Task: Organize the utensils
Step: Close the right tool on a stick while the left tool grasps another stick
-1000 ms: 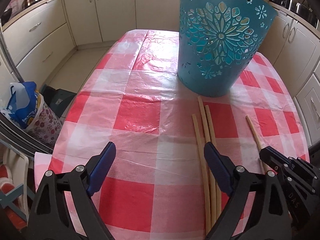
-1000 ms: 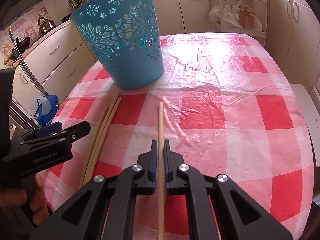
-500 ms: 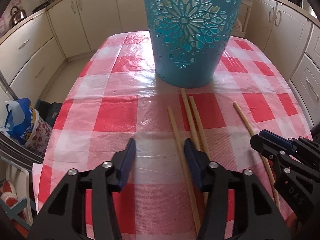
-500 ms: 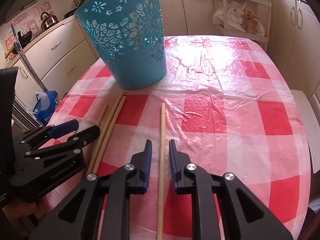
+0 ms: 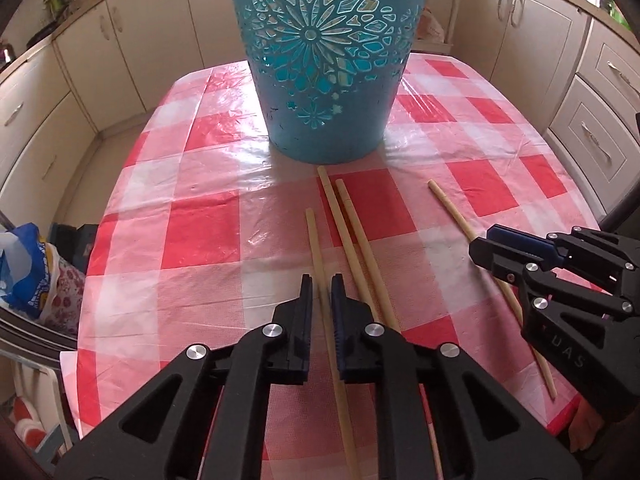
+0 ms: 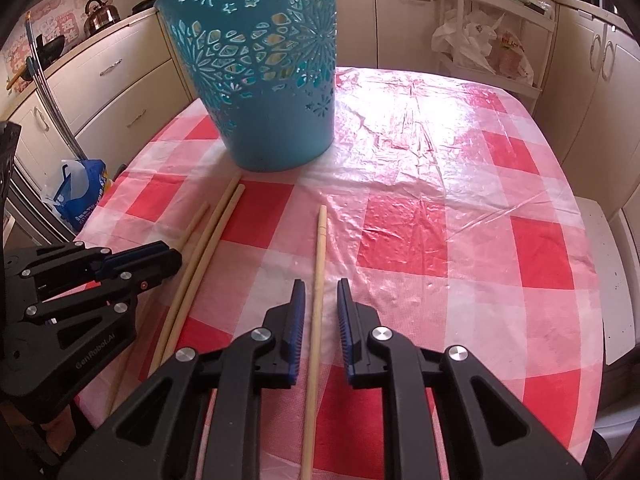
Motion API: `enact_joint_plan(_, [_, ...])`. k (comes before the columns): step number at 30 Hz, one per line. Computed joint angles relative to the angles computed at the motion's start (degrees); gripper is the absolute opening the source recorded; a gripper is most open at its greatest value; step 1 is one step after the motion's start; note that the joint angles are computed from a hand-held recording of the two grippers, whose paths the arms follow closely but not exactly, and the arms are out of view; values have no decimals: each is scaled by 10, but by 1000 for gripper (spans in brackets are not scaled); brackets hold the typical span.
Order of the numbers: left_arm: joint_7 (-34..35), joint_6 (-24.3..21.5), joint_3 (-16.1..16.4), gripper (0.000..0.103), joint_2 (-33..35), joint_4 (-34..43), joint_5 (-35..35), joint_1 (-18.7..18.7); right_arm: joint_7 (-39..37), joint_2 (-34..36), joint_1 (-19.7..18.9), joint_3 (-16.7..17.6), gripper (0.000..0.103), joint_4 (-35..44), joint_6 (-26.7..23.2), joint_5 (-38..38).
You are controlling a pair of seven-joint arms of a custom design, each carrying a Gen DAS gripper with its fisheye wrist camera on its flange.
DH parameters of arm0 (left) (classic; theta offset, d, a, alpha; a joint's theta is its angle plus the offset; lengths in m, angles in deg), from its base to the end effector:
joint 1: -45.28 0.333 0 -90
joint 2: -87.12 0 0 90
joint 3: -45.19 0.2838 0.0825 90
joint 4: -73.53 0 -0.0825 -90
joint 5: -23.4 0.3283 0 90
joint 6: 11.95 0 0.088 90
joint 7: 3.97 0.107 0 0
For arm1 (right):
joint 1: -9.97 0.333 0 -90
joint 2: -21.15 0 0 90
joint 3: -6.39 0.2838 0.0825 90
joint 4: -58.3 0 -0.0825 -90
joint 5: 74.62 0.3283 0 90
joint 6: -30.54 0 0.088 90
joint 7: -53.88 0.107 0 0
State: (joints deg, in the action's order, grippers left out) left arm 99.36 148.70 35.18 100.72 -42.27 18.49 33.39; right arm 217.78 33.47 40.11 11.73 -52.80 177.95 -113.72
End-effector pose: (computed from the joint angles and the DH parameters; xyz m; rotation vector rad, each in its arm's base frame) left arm 0.5448 -0.2086 0.4007 -1.3845 2.4038 -0.6725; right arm 0.4699 0.3442 0.4164 -1.6859 2.0041 -0.5202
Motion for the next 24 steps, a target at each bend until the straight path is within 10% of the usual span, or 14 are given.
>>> enact_joint_plan(13, [-70, 34, 24, 44, 1, -13, 52, -14, 8, 13, 23, 0, 12, 30, -64, -36])
enact_joint_plan(24, [-15, 55, -2, 27, -2, -27, 5, 7, 29, 19, 33, 2, 7, 38, -84, -61])
